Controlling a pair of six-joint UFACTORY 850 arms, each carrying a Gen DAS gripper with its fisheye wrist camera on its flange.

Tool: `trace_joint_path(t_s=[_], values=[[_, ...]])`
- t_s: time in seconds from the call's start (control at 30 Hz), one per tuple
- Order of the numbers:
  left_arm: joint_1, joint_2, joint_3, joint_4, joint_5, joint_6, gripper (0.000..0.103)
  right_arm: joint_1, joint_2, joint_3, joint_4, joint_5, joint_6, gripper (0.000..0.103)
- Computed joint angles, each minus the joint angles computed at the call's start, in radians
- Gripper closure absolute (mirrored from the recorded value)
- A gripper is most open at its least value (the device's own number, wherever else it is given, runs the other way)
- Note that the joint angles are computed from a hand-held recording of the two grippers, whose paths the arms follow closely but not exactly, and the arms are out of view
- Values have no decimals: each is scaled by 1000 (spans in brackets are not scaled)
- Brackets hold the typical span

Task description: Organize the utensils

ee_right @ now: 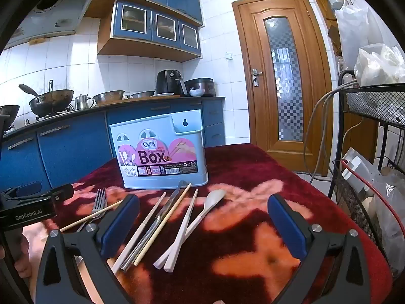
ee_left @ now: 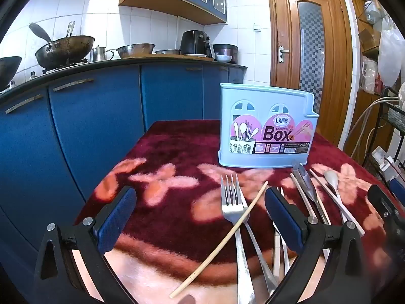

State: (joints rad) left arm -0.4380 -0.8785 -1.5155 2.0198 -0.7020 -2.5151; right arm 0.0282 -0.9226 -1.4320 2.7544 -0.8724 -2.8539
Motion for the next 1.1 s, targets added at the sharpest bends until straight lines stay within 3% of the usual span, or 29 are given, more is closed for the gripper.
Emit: trace_joint_path(t_s=[1.1], values=[[0, -1, 0, 2, -4, 3, 1, -1, -1, -1, -4, 4, 8, 0]])
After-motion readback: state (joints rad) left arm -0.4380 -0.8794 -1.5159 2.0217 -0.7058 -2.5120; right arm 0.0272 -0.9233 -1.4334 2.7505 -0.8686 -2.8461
